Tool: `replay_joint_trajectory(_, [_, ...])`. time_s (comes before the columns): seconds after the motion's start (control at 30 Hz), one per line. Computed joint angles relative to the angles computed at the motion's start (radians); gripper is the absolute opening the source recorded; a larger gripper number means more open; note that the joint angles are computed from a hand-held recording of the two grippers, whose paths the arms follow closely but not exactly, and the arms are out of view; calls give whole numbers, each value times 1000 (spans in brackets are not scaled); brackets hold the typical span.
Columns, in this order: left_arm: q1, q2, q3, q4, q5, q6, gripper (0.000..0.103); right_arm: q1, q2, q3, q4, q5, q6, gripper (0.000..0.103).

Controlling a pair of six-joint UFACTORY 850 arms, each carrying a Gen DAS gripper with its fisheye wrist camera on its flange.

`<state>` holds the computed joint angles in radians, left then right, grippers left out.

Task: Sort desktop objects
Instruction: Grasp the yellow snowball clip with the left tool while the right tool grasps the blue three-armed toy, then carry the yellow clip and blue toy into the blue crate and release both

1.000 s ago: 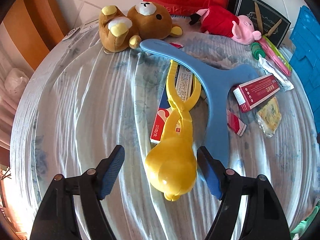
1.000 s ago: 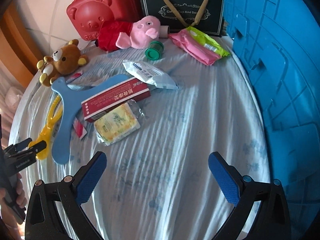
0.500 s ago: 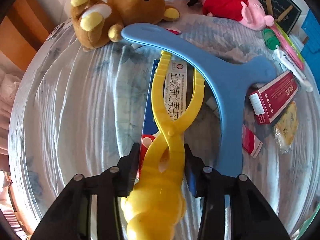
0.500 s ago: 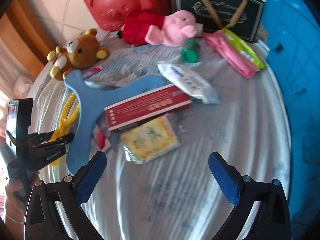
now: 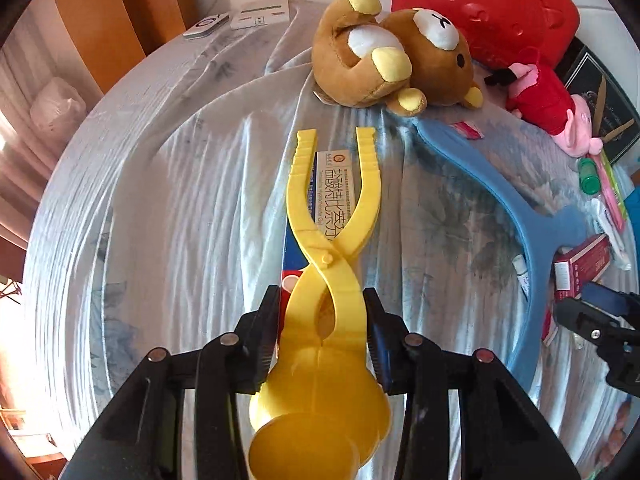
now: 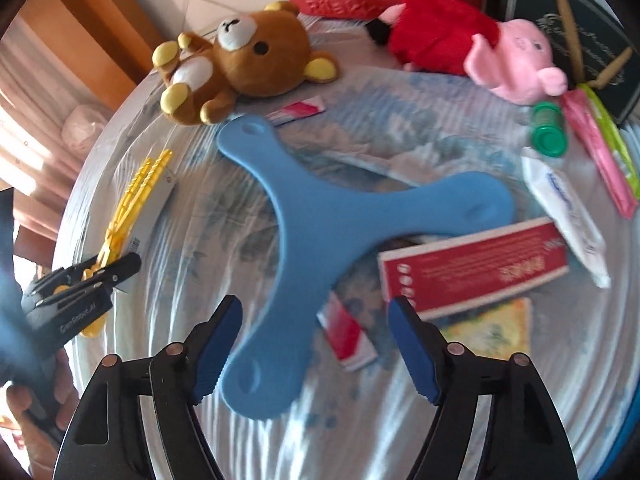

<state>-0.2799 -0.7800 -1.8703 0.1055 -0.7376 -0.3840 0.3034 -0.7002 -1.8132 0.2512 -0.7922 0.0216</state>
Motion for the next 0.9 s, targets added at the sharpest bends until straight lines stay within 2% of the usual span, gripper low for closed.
replay_joint_trajectory(0.07, [3, 7, 13, -22, 7, 17, 40, 7, -30, -34, -4, -24, 9, 86])
replay_joint_trajectory(0.2, [-4, 13, 36, 27, 9, 4, 40, 18, -68, -72, -20, -51, 26, 86])
replay_joint_trajectory(0.37, [-31, 16, 46, 121, 17, -40, 38, 33, -98, -105, -106, -34, 93, 85])
replay_joint_trajectory(0.43, [-35, -1, 17, 124, -1, -44, 38, 42, -116, -129, -171, -34, 132, 85])
replay_joint_trajectory(0.47, [-35, -10, 2, 114, -8, -41, 38, 48, -123, -139, -216, -35, 158, 77])
replay_joint_trajectory(0.5, [-33, -18, -11, 106, -11, -42, 38, 52, -129, -145, -250, -37, 183, 54])
replay_joint_trajectory(0.57, [-31, -26, -28, 96, -19, -48, 38, 51, -123, -138, -273, -30, 200, 40])
replay_joint_trajectory(0.9, [-61, 83, 69, 169, 80, -93, 38, 22, 104, 98, -217, 140, 148, 37])
